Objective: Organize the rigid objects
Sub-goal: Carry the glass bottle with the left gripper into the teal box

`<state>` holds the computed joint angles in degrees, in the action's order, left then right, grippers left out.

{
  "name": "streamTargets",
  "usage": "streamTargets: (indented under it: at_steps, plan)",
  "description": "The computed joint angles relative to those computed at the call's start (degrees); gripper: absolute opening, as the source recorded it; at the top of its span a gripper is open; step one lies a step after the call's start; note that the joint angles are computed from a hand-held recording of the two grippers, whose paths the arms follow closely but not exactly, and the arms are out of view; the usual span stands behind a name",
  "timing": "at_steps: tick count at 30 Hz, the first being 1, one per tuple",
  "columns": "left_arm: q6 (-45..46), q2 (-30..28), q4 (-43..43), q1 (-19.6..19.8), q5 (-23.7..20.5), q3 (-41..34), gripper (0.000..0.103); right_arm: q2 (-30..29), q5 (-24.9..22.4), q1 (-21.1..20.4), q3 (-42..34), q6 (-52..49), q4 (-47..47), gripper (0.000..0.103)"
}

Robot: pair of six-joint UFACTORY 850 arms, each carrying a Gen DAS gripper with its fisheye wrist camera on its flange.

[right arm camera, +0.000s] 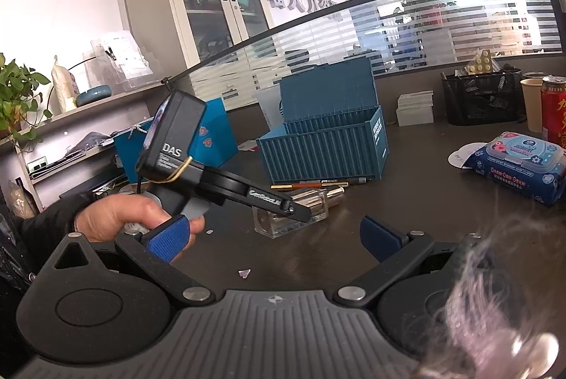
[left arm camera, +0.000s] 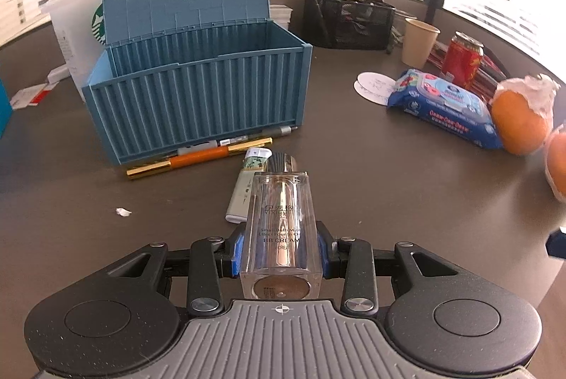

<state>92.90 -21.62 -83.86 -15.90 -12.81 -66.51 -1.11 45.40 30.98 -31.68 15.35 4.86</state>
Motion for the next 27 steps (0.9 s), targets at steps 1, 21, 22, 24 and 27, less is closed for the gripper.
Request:
streamTargets:
  at_steps: [1, 21, 22, 24, 27]
  plan:
    - [-1.26, 0.02, 2.37, 0.37, -0.62, -0.11, 0.035, -0.12, -0.03, -0.08, -0.09, 0.21, -0.34, 0.103]
    - [-8.22, -0.64, 20.80, 3.95, -5.35, -3.91, 0.035, -2.17, -1.18, -0.14, -1.93, 1.65, -2.05, 0.103]
    - [-10.48, -1.16, 22.86, 4.27, -6.03, -4.23, 0.035, -2.23, -1.25, -0.16, -2.01, 1.76, -2.18, 0.103]
    - [-12.90, -1.91, 25.07, 4.83, -6.89, -4.55, 0.035, -2.39, -1.32, -0.19, -2.19, 1.81, -2.26, 0.103]
    - [-15.36, -2.98, 27.58, 5.47, -7.33, -4.93, 0.035, -2.56, -1.38, -0.12, -2.33, 1.94, -2.21, 0.103]
